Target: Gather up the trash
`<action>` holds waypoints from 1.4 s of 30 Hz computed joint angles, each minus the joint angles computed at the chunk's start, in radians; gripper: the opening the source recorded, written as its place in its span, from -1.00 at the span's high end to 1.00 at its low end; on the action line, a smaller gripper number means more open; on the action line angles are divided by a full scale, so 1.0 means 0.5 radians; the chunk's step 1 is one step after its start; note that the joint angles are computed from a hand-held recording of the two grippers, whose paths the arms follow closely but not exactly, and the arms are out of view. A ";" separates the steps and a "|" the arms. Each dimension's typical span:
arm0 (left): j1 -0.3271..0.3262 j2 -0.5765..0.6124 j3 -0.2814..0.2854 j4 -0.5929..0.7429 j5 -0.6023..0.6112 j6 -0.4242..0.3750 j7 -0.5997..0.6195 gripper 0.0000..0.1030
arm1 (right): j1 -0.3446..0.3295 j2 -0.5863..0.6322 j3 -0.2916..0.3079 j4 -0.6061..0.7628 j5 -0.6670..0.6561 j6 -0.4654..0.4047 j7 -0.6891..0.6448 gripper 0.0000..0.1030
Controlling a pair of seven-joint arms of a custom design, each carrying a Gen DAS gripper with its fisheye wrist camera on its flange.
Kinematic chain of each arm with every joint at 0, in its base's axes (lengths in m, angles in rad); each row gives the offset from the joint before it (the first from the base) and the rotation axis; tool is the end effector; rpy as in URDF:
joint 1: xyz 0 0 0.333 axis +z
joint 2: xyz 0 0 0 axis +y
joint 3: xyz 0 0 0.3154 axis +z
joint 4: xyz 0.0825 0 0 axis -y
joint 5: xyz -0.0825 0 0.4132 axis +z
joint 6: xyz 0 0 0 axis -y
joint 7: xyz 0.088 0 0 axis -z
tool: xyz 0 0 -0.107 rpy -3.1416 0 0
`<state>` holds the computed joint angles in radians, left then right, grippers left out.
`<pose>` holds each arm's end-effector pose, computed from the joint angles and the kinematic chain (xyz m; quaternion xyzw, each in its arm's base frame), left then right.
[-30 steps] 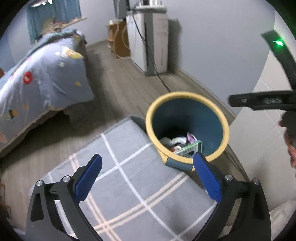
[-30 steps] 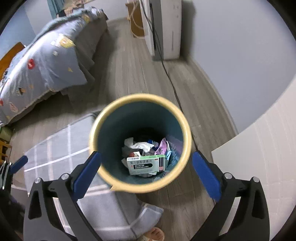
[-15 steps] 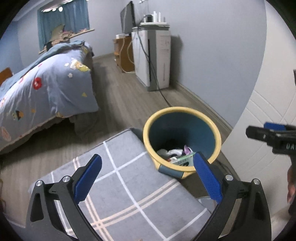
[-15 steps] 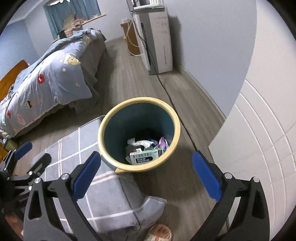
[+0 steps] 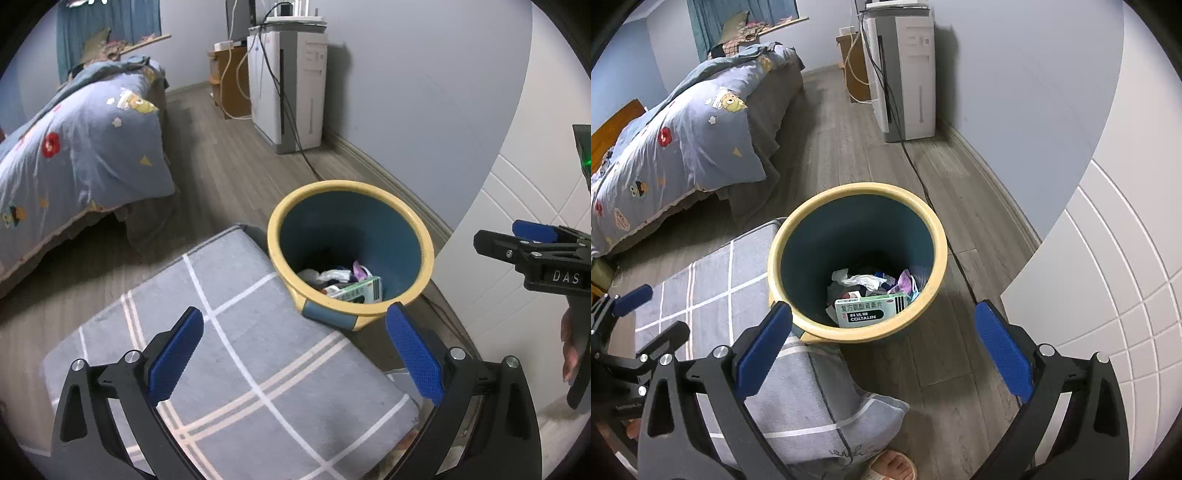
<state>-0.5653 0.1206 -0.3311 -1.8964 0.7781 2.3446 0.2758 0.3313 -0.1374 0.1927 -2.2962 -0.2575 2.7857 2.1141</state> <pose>0.4174 -0.4945 0.4669 -0.6479 0.6849 -0.2399 0.2317 0.4794 0.2930 0.4581 -0.7344 0.6002 -0.1648 0.2707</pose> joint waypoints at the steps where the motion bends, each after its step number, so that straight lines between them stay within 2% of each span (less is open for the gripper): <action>1: -0.001 -0.001 0.000 0.001 0.007 -0.004 0.006 -0.90 | 0.001 0.003 -0.002 0.002 0.005 -0.004 -0.005 -0.89; 8: 0.009 -0.008 0.000 -0.011 -0.033 0.038 0.028 -0.90 | 0.001 0.018 -0.002 0.020 -0.029 -0.047 0.007 -0.89; 42: 0.004 -0.022 -0.009 -0.019 -0.001 0.011 0.057 -0.90 | 0.008 0.022 -0.017 0.016 -0.042 -0.050 0.030 -0.89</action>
